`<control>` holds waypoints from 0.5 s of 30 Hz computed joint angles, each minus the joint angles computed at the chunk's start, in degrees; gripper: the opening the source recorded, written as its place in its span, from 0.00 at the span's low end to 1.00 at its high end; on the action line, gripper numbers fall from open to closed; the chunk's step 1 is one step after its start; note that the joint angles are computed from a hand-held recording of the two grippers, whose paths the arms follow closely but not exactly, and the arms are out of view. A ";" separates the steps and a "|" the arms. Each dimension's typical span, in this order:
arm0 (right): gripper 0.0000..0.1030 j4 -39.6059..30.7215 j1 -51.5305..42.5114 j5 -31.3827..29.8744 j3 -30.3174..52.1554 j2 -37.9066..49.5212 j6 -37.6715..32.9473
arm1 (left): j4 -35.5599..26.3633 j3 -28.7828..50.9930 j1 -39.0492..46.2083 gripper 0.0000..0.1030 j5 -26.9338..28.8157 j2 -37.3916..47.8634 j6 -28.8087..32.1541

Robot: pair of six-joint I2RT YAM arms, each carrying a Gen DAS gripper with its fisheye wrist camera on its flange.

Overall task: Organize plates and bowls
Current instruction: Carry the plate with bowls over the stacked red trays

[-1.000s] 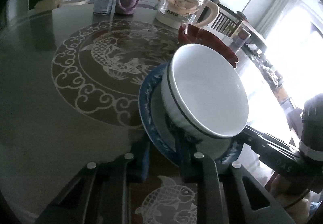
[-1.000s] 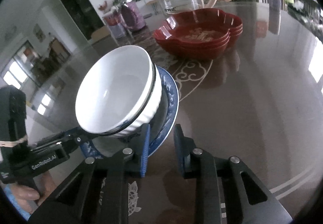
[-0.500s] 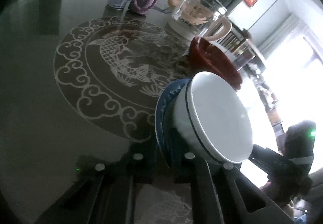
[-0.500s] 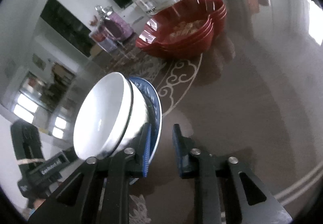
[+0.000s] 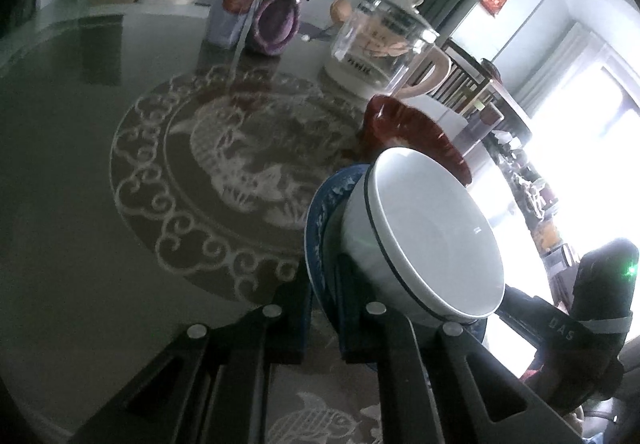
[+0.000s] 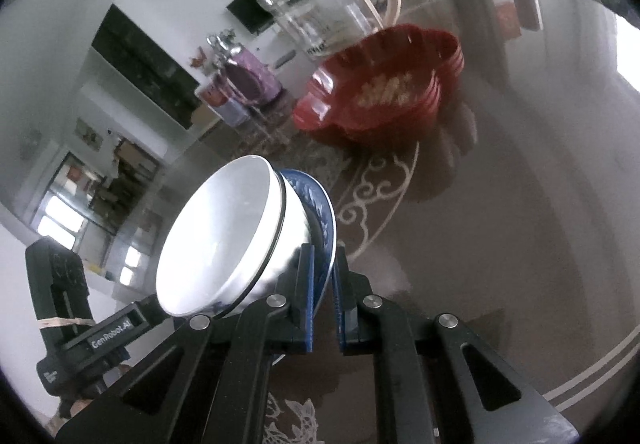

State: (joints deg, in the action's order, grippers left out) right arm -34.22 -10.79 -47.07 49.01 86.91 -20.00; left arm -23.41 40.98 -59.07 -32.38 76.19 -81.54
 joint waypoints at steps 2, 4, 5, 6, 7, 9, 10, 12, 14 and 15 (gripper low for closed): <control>0.09 -0.35 -0.16 -0.65 1.76 0.27 0.63 | -0.09 1.55 1.91 0.09 0.75 0.26 2.52; 0.09 -0.56 -0.24 -1.07 3.91 0.92 1.51 | 0.30 3.62 4.43 0.09 1.86 1.08 5.71; 0.10 -0.66 -0.27 -1.29 5.31 1.51 2.02 | 0.29 4.71 5.33 0.09 2.23 1.55 6.88; 0.10 -0.87 -0.42 -1.48 6.51 2.02 2.27 | 0.43 5.98 6.64 0.09 2.76 2.05 8.55; 0.10 -0.62 -0.31 -1.40 8.17 2.84 2.90 | 0.63 7.75 8.18 0.09 3.27 2.85 10.73; 0.10 -0.28 -0.20 -1.37 11.22 4.56 3.99 | 1.11 10.77 10.55 0.08 4.04 4.68 14.19; 0.10 0.10 -0.11 -1.28 13.17 5.79 4.84 | 1.60 12.89 12.27 0.08 4.76 6.24 16.48; 0.10 1.20 0.20 -0.70 17.02 8.25 6.56 | 2.55 16.00 14.87 0.08 6.02 8.84 19.86; 0.10 2.33 0.50 -0.13 19.96 10.27 7.96 | 3.84 19.84 17.89 0.09 7.86 12.53 23.37; 0.10 2.80 0.70 0.31 21.76 11.74 8.58 | 4.39 21.09 18.83 0.09 8.54 13.92 24.44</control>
